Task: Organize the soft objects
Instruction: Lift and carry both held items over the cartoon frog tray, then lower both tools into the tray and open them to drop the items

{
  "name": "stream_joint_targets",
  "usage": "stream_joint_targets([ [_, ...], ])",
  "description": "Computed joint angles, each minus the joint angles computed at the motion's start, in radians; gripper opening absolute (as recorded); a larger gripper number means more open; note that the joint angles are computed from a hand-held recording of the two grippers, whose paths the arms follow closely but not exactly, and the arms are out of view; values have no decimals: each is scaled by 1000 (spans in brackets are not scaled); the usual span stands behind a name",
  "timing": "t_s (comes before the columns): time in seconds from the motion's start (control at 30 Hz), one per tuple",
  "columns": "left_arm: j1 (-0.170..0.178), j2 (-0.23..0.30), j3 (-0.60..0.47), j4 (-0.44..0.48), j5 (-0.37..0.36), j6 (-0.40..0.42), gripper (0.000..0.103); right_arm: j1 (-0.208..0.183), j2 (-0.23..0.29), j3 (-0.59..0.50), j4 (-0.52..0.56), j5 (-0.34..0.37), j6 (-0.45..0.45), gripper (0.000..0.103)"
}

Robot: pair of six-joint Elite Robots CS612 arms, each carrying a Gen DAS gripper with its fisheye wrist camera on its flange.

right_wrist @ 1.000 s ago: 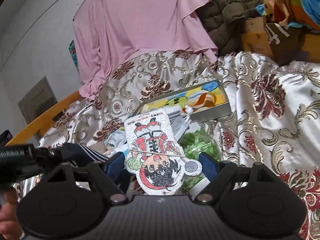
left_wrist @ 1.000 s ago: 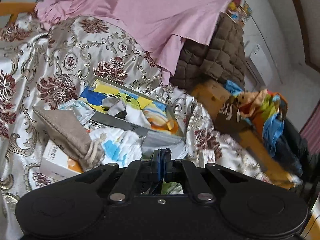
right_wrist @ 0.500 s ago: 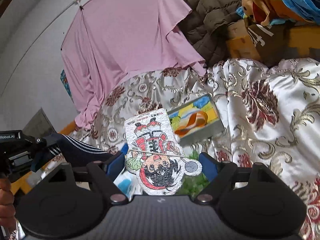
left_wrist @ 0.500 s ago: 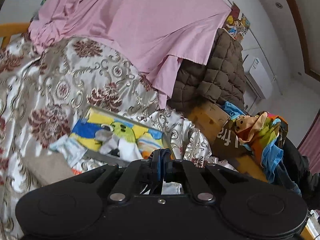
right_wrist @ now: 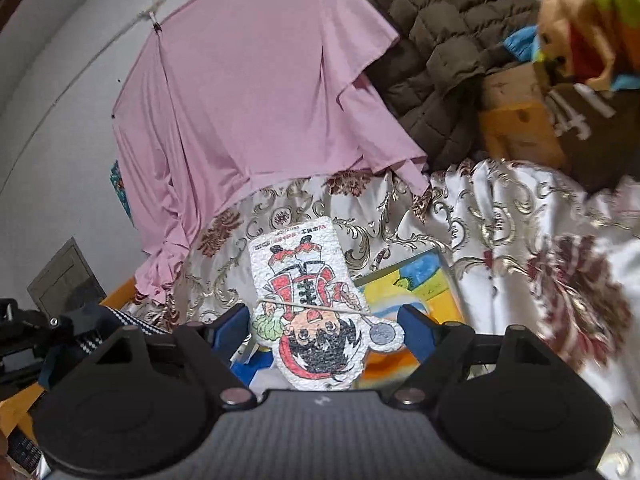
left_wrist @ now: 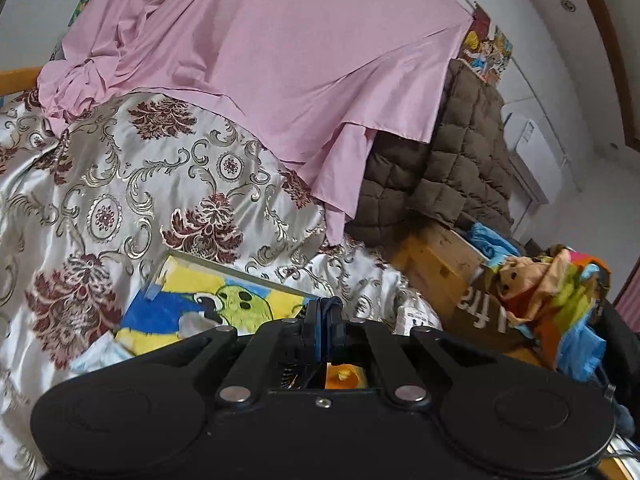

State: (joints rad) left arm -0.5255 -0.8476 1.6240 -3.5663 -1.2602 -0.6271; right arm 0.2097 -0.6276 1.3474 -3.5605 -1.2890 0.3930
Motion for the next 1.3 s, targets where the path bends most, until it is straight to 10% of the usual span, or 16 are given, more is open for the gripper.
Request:
stream_joint_targets([
  [0.47,42,169,-282,205,8,-88,2,-21,107,-262,416,33,-2,84],
  [1.3,60,233,-357,529,20,-240,13,-19,159,-361,555,56,-44,85],
])
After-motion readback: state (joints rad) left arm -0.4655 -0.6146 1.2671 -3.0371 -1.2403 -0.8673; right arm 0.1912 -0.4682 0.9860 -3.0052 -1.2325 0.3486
